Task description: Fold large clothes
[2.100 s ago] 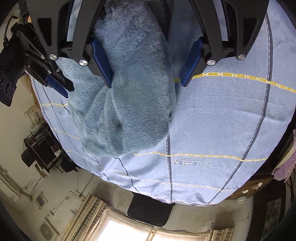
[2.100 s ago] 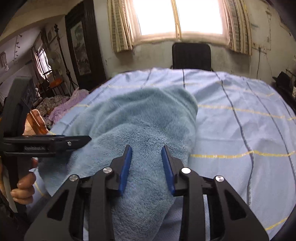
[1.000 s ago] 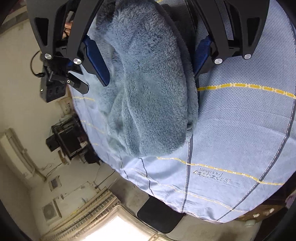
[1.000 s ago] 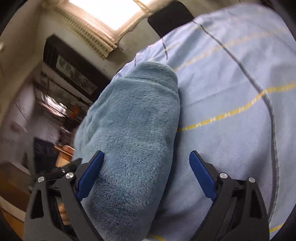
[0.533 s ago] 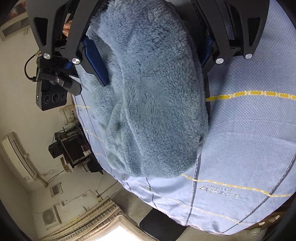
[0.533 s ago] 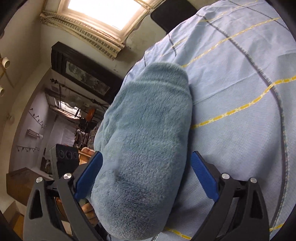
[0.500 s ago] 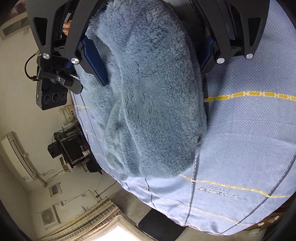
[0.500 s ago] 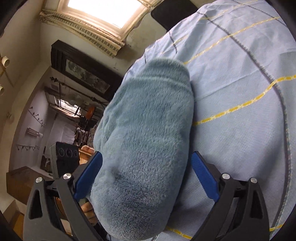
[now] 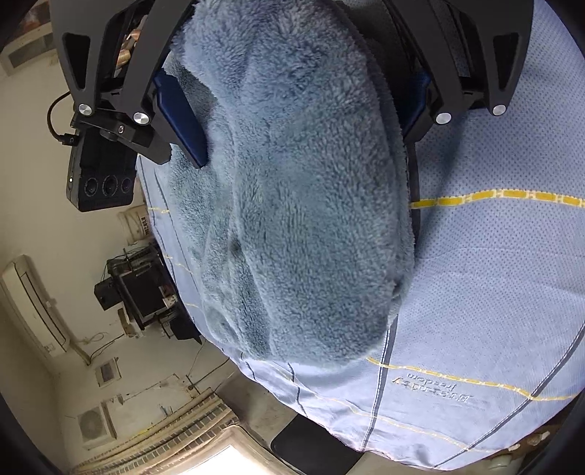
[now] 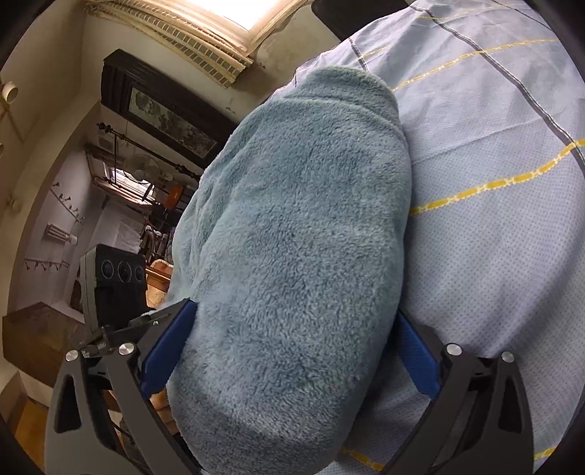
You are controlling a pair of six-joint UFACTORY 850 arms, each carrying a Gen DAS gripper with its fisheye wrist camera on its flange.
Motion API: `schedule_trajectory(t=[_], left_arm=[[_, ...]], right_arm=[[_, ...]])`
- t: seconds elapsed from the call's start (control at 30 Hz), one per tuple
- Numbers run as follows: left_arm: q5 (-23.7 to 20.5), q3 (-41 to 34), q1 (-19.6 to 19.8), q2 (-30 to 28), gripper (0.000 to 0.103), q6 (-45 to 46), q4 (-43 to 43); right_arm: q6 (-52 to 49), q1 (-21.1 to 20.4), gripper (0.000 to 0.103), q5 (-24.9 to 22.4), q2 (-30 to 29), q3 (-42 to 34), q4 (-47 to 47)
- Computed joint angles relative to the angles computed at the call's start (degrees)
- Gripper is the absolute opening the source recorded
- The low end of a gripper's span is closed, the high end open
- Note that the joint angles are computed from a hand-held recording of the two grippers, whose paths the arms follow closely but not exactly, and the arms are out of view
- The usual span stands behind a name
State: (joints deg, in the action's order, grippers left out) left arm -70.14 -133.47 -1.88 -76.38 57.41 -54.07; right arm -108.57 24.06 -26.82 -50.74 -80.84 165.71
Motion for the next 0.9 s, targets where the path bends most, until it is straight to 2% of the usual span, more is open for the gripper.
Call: schedule_trajectory(t=[0.2, 0.3, 0.33, 0.47, 0.67, 0.9], left_arm=[[4.45, 8.11, -0.64, 4.28, 0.095, 6.23, -2.82], [1.43, 5.93, -0.26, 2.73, 0.085, 5.66, -3.93], [0.9, 5.83, -0.23, 2.64, 0.077, 5.96, -4.24], [1.07, 7.25, -0.25, 3.4, 0.07, 7.77, -5.23], [1.25, 9.27, -0.14, 4.77, 0.065, 9.95, -6.66], [3.04, 15.97, 0.41, 9.8, 0.063, 15.24, -9.31]], right_arm=[[-2.96, 0.44, 0.099, 1.28, 0.1, 0.0, 2.66], [-5.9, 0.64, 0.099, 1.65, -0.15, -0.49, 5.08], [-5.38, 0.54, 0.098, 1.46, -0.25, -0.64, 4.49], [-4.2, 0.36, 0.089, 0.25, -0.47, -0.58, 3.37], [-2.69, 0.05, 0.084, -1.78, -0.53, -0.23, 2.1], [-4.09, 0.17, 0.079, -5.33, 1.3, 2.27, 2.85]])
